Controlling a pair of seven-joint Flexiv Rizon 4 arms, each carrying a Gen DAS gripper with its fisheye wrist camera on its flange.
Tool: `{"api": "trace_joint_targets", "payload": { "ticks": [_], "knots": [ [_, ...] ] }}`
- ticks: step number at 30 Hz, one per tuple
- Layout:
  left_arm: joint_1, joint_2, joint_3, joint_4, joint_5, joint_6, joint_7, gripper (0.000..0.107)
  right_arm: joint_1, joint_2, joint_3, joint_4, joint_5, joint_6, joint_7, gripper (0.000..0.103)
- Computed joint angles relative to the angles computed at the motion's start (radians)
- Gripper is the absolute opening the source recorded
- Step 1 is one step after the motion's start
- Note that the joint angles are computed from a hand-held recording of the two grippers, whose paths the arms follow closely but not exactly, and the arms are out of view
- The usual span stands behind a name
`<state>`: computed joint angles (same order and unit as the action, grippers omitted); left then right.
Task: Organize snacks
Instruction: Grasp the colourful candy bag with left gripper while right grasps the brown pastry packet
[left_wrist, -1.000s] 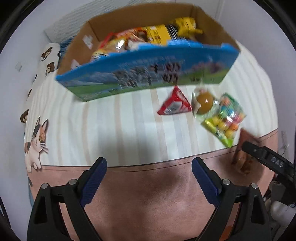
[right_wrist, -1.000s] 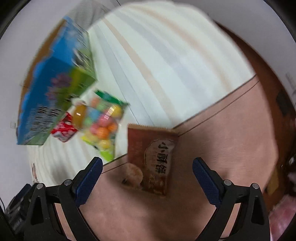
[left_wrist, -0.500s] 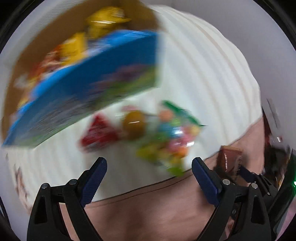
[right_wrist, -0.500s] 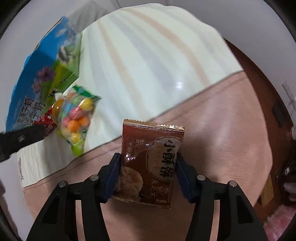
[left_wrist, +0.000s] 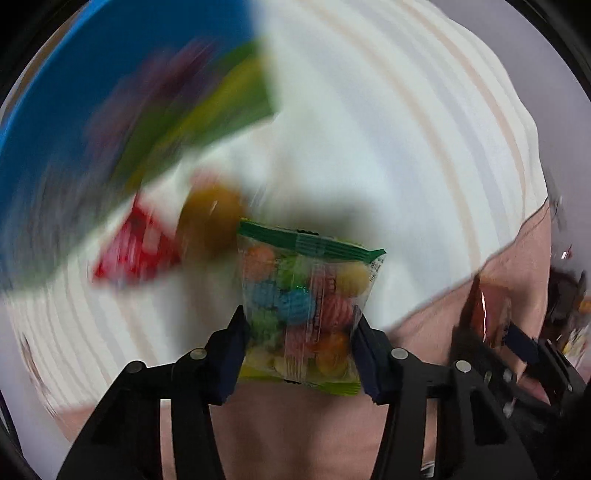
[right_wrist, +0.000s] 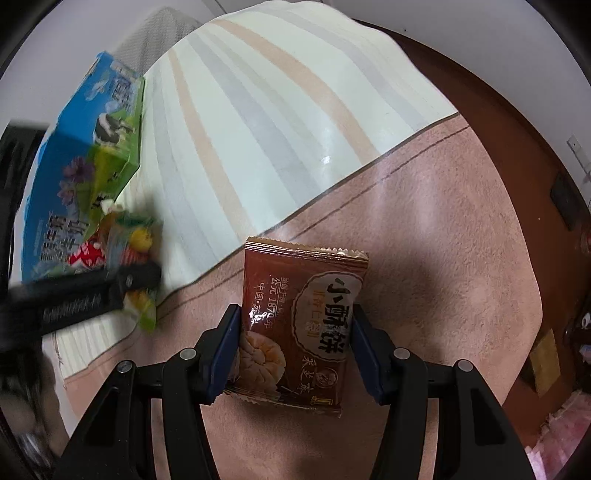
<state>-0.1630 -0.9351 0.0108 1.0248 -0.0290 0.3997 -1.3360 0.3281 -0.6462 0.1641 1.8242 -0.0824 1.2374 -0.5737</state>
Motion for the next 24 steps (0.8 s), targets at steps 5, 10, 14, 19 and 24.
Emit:
{"api": "trace_joint_targets", "payload": {
  "ticks": [5, 10, 14, 19, 24],
  "knots": [
    [0.087, 0.127, 0.019, 0.261, -0.057, 0.066, -0.066, 0.050, -0.035, -0.025, 0.082, -0.083, 0.031, -0.074, -0.111, 0.060],
    [0.156, 0.191, 0.057, 0.410, -0.071, 0.122, -0.141, 0.050, -0.004, -0.084, 0.126, -0.220, 0.050, -0.194, -0.224, 0.060],
    [0.207, 0.202, 0.044, 0.471, -0.118, 0.155, -0.167, 0.050, 0.037, -0.124, 0.136, -0.325, 0.068, -0.300, -0.303, 0.060],
    [0.224, 0.191, 0.037, 0.489, -0.130, 0.188, -0.159, 0.050, 0.072, -0.153, 0.118, -0.387, 0.115, -0.371, -0.320, 0.068],
    [0.245, 0.191, 0.037, 0.509, -0.144, 0.222, -0.145, 0.050, 0.081, -0.165, 0.102, -0.414, 0.146, -0.401, -0.316, 0.068]
  ]
}}
